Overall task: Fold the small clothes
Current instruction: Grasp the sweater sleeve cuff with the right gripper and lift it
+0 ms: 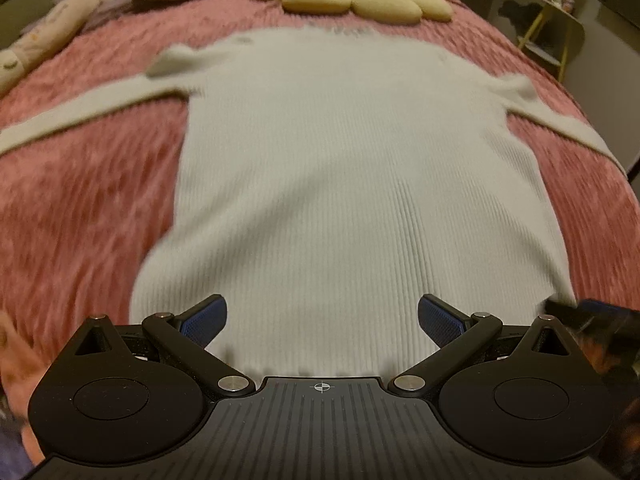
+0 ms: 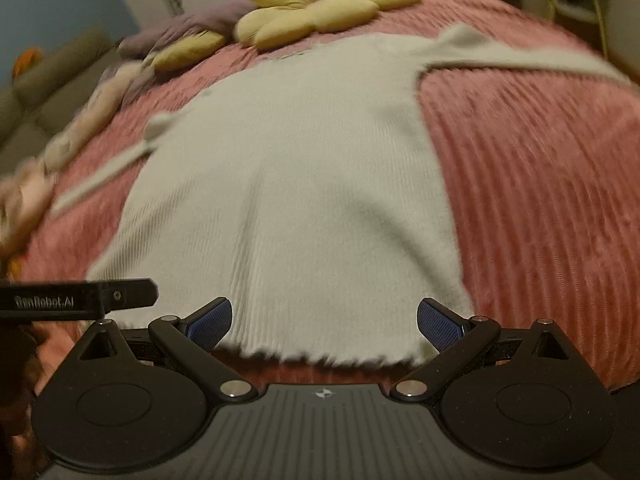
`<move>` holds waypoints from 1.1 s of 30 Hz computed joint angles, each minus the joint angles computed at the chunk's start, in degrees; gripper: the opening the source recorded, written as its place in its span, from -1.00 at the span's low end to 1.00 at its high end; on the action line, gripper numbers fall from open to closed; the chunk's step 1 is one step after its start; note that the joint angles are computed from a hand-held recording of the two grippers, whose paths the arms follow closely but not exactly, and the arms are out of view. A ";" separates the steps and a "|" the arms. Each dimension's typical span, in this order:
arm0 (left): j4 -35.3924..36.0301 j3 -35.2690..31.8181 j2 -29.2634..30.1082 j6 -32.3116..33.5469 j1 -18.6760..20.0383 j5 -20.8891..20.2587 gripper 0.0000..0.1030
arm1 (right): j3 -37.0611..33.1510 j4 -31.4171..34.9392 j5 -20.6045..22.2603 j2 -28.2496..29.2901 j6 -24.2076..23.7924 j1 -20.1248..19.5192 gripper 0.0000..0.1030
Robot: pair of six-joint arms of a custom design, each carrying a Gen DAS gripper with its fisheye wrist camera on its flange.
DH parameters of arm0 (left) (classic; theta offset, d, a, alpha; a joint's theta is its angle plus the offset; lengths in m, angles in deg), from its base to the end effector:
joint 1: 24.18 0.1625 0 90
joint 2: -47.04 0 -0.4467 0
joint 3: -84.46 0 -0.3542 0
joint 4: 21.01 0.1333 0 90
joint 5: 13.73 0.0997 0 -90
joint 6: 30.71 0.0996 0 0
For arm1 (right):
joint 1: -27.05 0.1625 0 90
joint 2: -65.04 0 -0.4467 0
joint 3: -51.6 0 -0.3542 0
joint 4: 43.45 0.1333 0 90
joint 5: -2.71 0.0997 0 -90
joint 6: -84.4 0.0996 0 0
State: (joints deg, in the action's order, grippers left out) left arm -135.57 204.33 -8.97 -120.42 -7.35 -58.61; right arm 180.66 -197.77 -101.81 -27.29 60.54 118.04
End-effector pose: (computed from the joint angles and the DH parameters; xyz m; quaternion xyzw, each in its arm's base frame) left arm -0.3606 -0.3221 0.0974 0.0026 0.8792 -0.3111 0.3609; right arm 0.1152 -0.3968 0.3577 0.1779 -0.9473 0.2075 0.1672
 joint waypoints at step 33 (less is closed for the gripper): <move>-12.34 -5.79 8.39 10.13 14.86 13.06 1.00 | -50.59 -11.07 11.27 30.16 36.47 -22.80 -0.84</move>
